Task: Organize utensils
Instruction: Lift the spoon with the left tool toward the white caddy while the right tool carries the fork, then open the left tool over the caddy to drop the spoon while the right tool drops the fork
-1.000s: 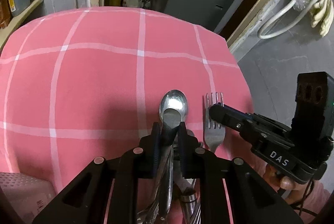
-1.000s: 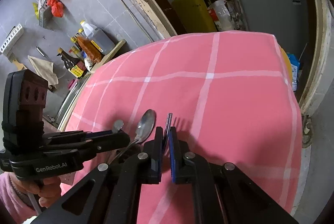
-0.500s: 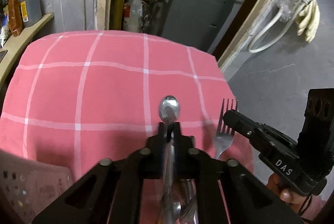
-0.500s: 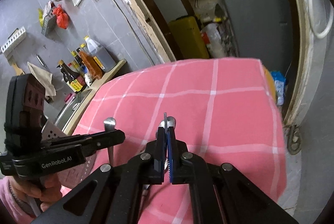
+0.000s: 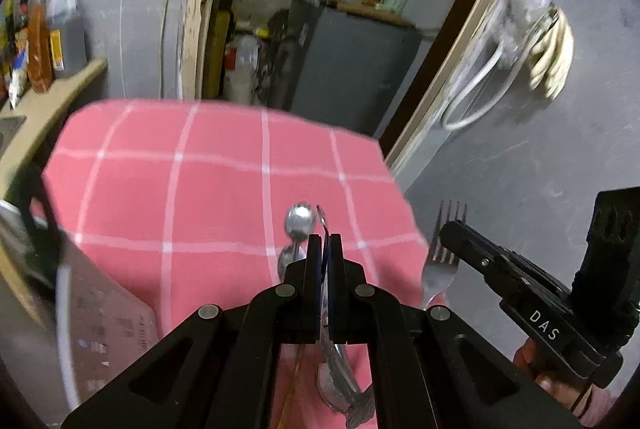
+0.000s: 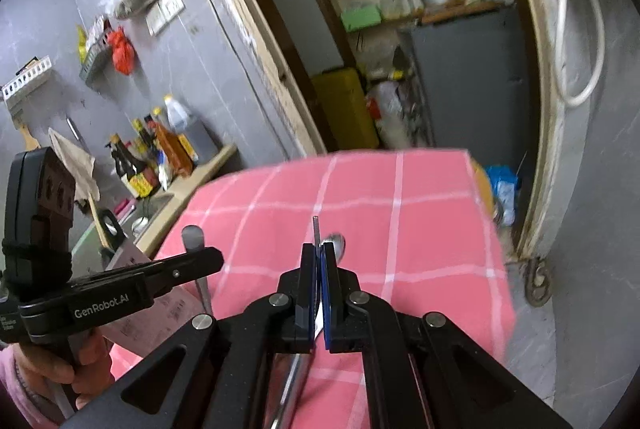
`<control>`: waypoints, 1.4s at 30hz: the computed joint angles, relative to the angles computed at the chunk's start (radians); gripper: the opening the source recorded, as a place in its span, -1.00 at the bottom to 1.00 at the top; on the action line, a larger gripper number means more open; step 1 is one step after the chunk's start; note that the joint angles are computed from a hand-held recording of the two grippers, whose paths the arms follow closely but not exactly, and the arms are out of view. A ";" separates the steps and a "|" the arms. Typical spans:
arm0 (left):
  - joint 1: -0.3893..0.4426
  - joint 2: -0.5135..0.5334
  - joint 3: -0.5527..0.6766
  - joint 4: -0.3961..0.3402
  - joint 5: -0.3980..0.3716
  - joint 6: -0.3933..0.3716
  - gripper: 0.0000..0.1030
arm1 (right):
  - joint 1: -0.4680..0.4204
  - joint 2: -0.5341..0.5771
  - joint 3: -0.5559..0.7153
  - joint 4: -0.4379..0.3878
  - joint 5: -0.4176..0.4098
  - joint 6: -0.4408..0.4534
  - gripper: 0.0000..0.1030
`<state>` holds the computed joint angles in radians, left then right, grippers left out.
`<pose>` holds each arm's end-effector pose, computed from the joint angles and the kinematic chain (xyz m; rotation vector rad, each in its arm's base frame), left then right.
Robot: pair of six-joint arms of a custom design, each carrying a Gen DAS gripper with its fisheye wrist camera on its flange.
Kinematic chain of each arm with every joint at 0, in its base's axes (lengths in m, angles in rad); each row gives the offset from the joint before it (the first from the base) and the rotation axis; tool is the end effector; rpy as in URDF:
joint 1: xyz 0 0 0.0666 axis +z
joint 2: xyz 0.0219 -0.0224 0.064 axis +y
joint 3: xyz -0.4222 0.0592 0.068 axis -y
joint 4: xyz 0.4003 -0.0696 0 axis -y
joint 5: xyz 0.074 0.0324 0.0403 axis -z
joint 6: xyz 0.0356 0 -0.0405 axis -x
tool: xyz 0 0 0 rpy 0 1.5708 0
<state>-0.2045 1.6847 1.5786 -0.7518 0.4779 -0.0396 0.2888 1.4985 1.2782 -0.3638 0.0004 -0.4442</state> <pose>0.5884 -0.1392 0.4199 0.5069 2.3494 -0.6545 0.5189 0.1537 0.4085 0.1699 2.1788 0.4207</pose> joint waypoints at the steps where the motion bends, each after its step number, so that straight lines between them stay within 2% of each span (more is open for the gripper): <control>1: 0.004 -0.008 -0.002 0.012 0.007 0.004 -1.00 | 0.010 -0.014 0.002 0.002 0.030 0.003 -0.94; 5: 0.027 -0.044 -0.002 0.075 0.038 0.028 -1.00 | 0.045 -0.051 0.019 0.007 0.134 0.027 -0.95; 10: 0.053 -0.087 0.002 0.142 0.061 0.039 -1.00 | 0.103 -0.069 0.063 0.022 0.285 0.108 -0.95; 19: 0.117 -0.155 -0.015 0.262 0.065 0.013 -1.00 | 0.195 -0.057 0.120 0.096 0.449 0.213 -0.95; 26: 0.199 -0.172 -0.011 0.298 0.106 0.001 -1.00 | 0.260 -0.030 0.163 0.162 0.519 0.285 -0.95; 32: 0.269 -0.170 -0.011 0.296 0.149 -0.013 -1.00 | 0.308 0.016 0.212 0.204 0.544 0.337 -0.95; 42: 0.333 -0.153 -0.049 0.319 0.203 -0.063 -1.00 | 0.363 0.107 0.285 0.204 0.584 0.364 -0.95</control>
<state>0.1281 1.5314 1.5295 -0.4332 0.6806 -0.1023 0.6518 1.6055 1.5628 -0.1602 0.5848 -0.0804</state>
